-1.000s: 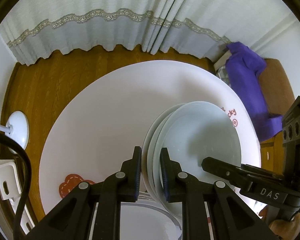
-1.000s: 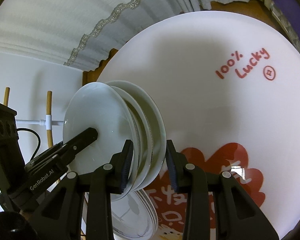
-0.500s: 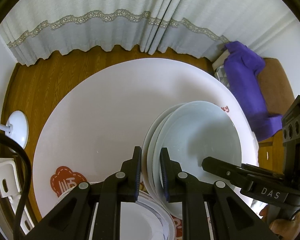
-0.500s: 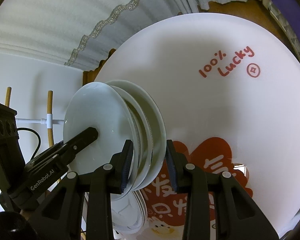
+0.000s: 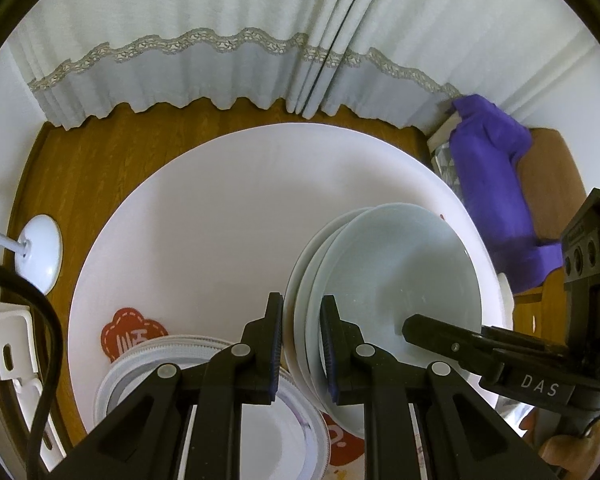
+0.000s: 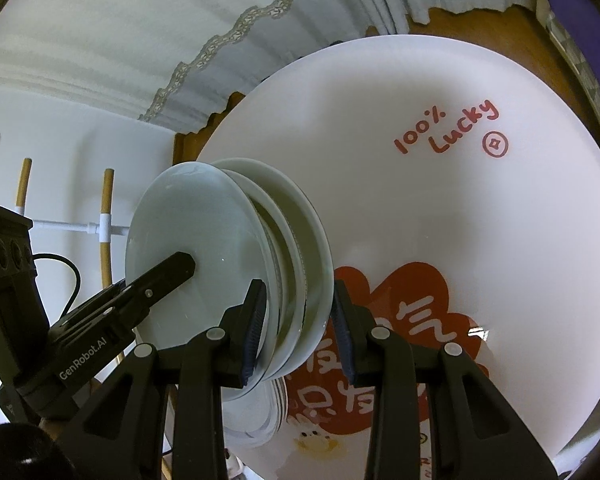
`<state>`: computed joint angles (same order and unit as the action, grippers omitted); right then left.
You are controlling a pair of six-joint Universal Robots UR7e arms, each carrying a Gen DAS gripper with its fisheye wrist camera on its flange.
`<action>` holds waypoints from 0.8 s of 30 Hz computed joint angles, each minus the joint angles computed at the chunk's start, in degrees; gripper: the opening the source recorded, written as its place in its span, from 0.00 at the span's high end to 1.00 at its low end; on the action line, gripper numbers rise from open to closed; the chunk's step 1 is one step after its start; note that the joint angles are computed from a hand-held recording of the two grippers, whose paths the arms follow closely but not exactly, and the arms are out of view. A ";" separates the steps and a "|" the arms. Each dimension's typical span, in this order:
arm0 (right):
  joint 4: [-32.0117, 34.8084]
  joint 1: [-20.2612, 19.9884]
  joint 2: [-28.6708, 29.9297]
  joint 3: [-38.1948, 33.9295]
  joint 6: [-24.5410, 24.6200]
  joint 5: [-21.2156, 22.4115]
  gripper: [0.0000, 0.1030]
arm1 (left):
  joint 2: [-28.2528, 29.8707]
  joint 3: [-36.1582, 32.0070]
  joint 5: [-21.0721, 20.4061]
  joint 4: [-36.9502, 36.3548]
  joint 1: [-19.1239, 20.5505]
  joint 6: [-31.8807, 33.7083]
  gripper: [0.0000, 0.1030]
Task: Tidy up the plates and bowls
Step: 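Carry the bowl stack over the grey-rimmed white plate stack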
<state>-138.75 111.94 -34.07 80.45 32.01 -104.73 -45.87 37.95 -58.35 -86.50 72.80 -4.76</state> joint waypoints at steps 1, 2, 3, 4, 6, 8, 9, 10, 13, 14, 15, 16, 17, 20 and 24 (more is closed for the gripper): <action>0.44 0.05 0.18 -0.49 -0.41 0.04 0.68 | -0.70 1.04 0.15 -0.54 -0.19 -0.32 0.87; 0.89 0.10 0.44 -1.12 -0.82 0.09 0.68 | -1.39 2.00 0.32 -0.89 -0.42 -0.67 0.87; 0.95 0.13 0.58 -1.33 -1.07 0.15 0.68 | -2.18 3.17 0.42 -1.47 -0.63 -0.94 0.87; 1.02 0.18 0.59 -1.44 -1.40 0.21 0.68 | -2.91 4.44 0.57 -2.07 -0.93 -1.33 0.87; 1.20 0.19 0.48 -1.47 -2.23 0.45 0.68 | -4.67 7.09 0.83 -3.45 -1.43 -1.79 0.87; 1.65 0.30 0.53 -1.87 -3.01 0.67 0.68 | -6.10 9.14 1.19 -4.16 -1.92 -2.62 0.87; 1.69 0.36 0.67 -2.01 -3.27 0.71 0.68 | -6.87 10.28 1.39 -4.59 -2.17 -3.05 0.87; 1.93 0.43 0.73 -2.22 -3.64 0.81 0.68 | -7.71 11.48 1.55 -5.00 -2.43 -3.45 0.87; 2.26 0.58 0.56 -2.25 -4.65 1.12 0.68 | -9.78 14.14 1.99 -5.80 -3.05 -4.50 0.87; 2.34 0.72 0.43 -2.10 -4.84 1.21 0.68 | -10.57 15.20 2.14 -6.12 -3.34 -4.89 0.87; 2.52 0.81 0.49 -2.23 -5.10 1.29 0.68 | -10.98 15.62 2.24 -6.17 -3.53 -5.17 0.87; 2.73 0.89 0.52 -2.35 -5.34 1.39 0.68 | -11.40 16.09 2.39 -6.10 -3.77 -5.62 0.87; 2.94 0.95 0.59 -2.51 -5.57 1.54 0.68 | -12.15 17.05 2.52 -6.32 -4.05 -6.06 0.87; 3.13 1.26 0.09 -1.87 -5.95 1.86 0.68 | -13.64 18.60 2.93 -6.29 -4.58 -7.20 0.87; 4.26 1.76 -0.13 -1.87 -6.35 2.11 0.68 | -15.74 20.73 3.49 -5.99 -5.50 -9.09 0.87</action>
